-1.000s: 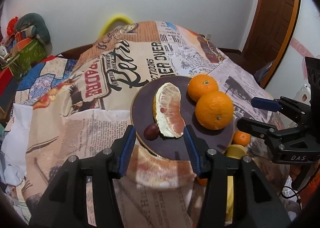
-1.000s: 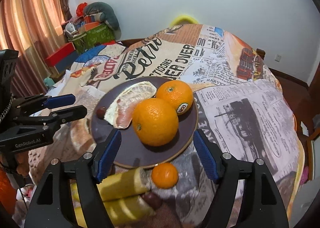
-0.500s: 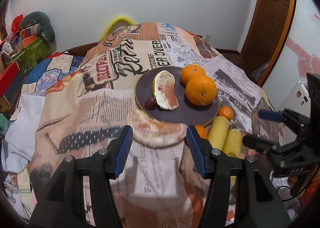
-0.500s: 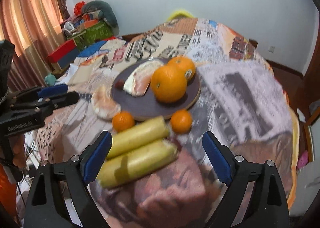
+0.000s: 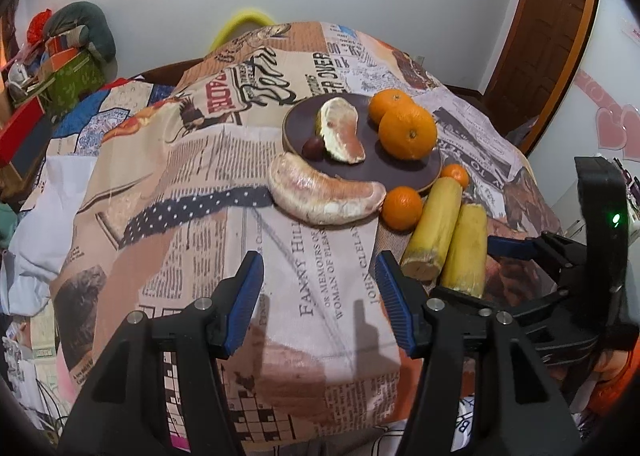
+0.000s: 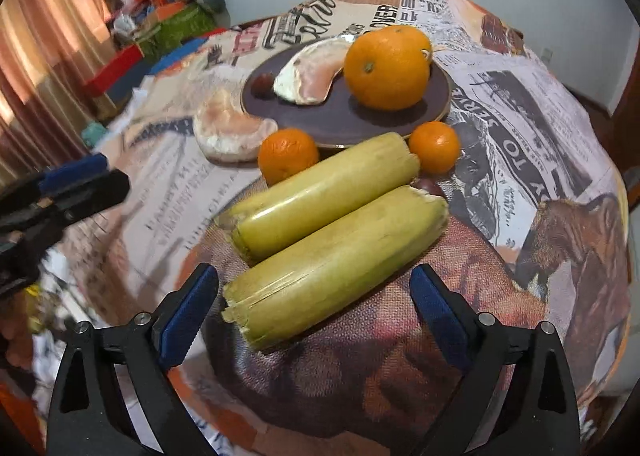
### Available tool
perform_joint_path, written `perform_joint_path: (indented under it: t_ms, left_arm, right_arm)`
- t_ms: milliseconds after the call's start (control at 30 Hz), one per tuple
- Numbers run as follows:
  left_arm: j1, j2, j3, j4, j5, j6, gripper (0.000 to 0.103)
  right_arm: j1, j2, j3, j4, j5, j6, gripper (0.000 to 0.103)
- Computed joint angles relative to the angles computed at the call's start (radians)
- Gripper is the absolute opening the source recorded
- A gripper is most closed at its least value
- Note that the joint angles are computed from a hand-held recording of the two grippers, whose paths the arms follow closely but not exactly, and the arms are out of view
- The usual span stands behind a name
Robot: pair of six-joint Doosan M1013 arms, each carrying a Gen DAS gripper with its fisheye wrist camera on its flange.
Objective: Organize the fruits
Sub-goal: 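Grasp one yellow corn cob with the right tool while the left tool grasps the other cob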
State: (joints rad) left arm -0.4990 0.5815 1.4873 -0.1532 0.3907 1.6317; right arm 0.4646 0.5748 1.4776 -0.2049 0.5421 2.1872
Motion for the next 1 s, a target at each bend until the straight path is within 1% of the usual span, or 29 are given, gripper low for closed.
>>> perform_joint_path:
  t_ms: [33, 67, 100, 133, 200, 367, 433, 533, 600, 700, 767, 833, 967, 1000]
  left_arm:
    - [0.000, 0.001, 0.000, 0.000, 0.002, -0.001, 0.058]
    - [0.000, 0.002, 0.000, -0.007, 0.004, 0.006, 0.058]
    - [0.000, 0.002, 0.000, -0.018, 0.005, 0.015, 0.058]
    - [0.000, 0.004, -0.002, -0.027, 0.008, 0.022, 0.058]
    - [-0.002, 0.008, -0.008, -0.054, 0.015, 0.048, 0.058]
    - [-0.014, 0.026, -0.033, -0.136, 0.046, 0.133, 0.058]
    - [-0.020, 0.036, -0.046, -0.159, 0.064, 0.163, 0.058]
    - [-0.031, 0.053, -0.066, -0.176, 0.092, 0.198, 0.058]
    - [-0.038, 0.063, -0.077, -0.195, 0.107, 0.227, 0.058]
    - [-0.046, 0.081, -0.099, -0.211, 0.128, 0.251, 0.057]
    - [-0.049, 0.091, -0.112, -0.211, 0.135, 0.253, 0.052]
    - [-0.052, 0.102, -0.127, -0.208, 0.147, 0.255, 0.042]
    - [-0.056, 0.105, -0.126, -0.211, 0.131, 0.273, 0.041]
    - [-0.054, 0.103, -0.122, -0.222, 0.130, 0.286, 0.040]
  right_arm:
    - [0.006, 0.003, -0.003, -0.049, 0.008, 0.033, 0.096]
    - [0.007, 0.000, 0.000, -0.062, 0.004, 0.050, 0.095]
    - [-0.001, -0.006, 0.012, -0.035, -0.017, 0.039, 0.094]
    - [-0.006, -0.012, 0.022, -0.009, -0.034, 0.024, 0.092]
    - [-0.015, -0.026, 0.043, 0.034, -0.065, -0.006, 0.084]
    - [-0.036, -0.079, 0.122, 0.096, -0.130, -0.031, 0.082]
    - [-0.037, -0.100, 0.148, 0.060, -0.144, 0.011, 0.080]
    - [-0.033, -0.123, 0.173, -0.037, -0.143, 0.104, 0.072]
    - [-0.035, -0.128, 0.176, -0.064, -0.140, 0.128, 0.066]
    - [-0.044, -0.129, 0.182, -0.014, -0.157, 0.091, 0.065]
    - [-0.046, -0.122, 0.177, 0.025, -0.169, 0.059, 0.064]
    - [-0.048, -0.112, 0.167, 0.086, -0.181, 0.006, 0.062]
    - [-0.053, -0.096, 0.148, 0.220, -0.180, -0.128, 0.051]
    - [-0.052, -0.092, 0.142, 0.226, -0.176, -0.137, 0.051]
